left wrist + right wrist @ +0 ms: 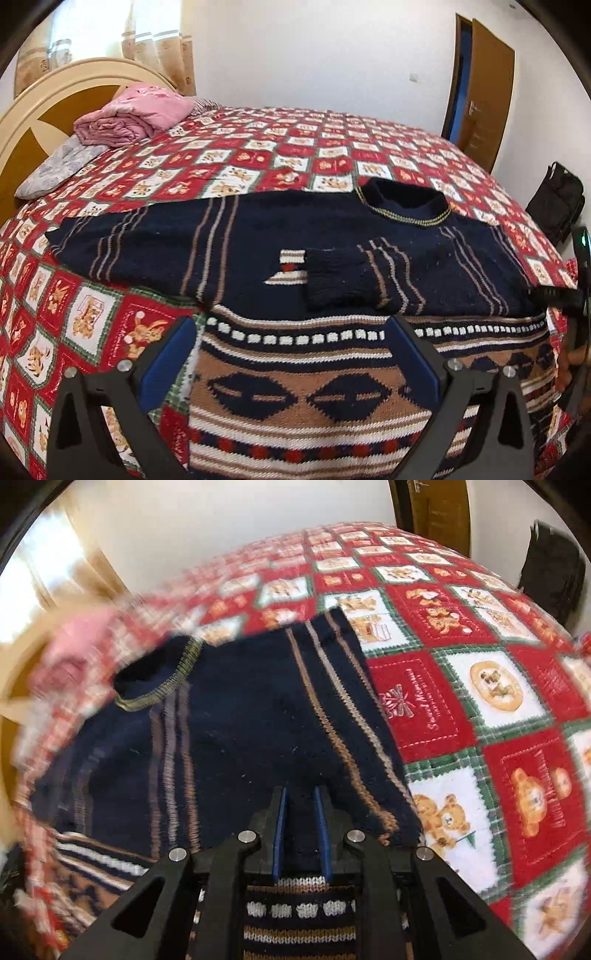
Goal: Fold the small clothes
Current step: 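Fold the held sleeve with the right tool across the sweater body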
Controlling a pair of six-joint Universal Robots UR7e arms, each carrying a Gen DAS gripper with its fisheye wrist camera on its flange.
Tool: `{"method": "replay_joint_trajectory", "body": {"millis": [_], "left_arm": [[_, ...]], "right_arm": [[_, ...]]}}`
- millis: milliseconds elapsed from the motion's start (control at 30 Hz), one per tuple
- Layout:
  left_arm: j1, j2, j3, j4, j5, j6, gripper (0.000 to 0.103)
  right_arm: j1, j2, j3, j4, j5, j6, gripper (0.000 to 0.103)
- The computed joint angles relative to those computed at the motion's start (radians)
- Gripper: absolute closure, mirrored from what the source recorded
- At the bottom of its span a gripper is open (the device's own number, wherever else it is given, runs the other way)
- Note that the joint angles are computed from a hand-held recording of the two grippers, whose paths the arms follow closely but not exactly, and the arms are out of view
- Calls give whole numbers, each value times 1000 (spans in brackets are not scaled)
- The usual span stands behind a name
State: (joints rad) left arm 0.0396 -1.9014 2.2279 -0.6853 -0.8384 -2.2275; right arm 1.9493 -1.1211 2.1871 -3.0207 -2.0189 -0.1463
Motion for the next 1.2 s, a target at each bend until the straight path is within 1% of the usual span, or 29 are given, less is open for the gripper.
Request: {"method": "replay_joint_trajectory", "body": {"millis": [67, 100, 133, 200, 267, 300, 367, 433, 500, 533, 567, 600, 667, 767, 800, 833, 867, 900, 933, 1000, 1033, 1100, 1200], "left_arm": [[9, 7, -1, -9, 8, 14, 0], [19, 14, -3, -9, 14, 21, 0], [29, 20, -6, -8, 20, 27, 0], [55, 30, -14, -10, 41, 34, 0], [82, 42, -23, -17, 67, 36, 0], [99, 49, -26, -28, 90, 44, 0], [126, 67, -31, -50, 116, 64, 0], [147, 79, -31, -88, 131, 98, 0], [162, 90, -27, -124, 141, 136, 0], [165, 93, -24, -134, 143, 150, 0], [168, 96, -20, -141, 142, 163, 0], [170, 99, -18, -142, 141, 168, 0], [177, 94, -8, -150, 134, 173, 0], [191, 71, 8, -190, 127, 182, 0], [191, 60, 15, -206, 123, 184, 0], [184, 47, 24, -219, 122, 185, 0], [173, 38, 31, -226, 123, 182, 0], [155, 29, 37, -221, 121, 174, 0], [139, 25, 38, -206, 117, 165, 0], [105, 23, 34, -150, 108, 127, 0], [93, 22, 27, -113, 99, 96, 0], [82, 7, 18, -66, 86, 50, 0], [56, -26, 10, -4, 54, -9, 0]], "right_arm": [[14, -13, -13, 58, -24, 10, 87], [19, -23, -12, 57, -24, 13, 87], [26, -28, -13, 28, -13, 11, 87], [49, -12, -34, -27, -29, -4, 87], [71, 33, -80, -49, -73, -15, 87], [76, 54, -100, -53, -80, -14, 87], [70, 108, -147, -51, -78, -7, 87], [68, 171, -177, -61, -103, -1, 87], [57, 217, -187, -76, -107, 2, 86], [55, 252, -190, -124, -115, -22, 86], [58, 268, -181, -192, -119, -55, 83], [59, 282, -184, -217, -126, -64, 82], [58, 281, -181, -224, -121, -56, 78], [63, 290, -189, -221, -131, -65, 76], [68, 294, -193, -219, -144, -70, 76], [81, 302, -202, -209, -177, -78, 76], [104, 311, -211, -198, -236, -78, 76], [130, 314, -203, -214, -277, -82, 76], [149, 306, -188, -229, -275, -77, 76], [187, 270, -143, -197, -184, -65, 76], [206, 265, -131, -179, -166, -64, 76], [249, 272, -106, -171, -147, -73, 76], [300, 308, -86, -155, -149, -77, 76]]}}
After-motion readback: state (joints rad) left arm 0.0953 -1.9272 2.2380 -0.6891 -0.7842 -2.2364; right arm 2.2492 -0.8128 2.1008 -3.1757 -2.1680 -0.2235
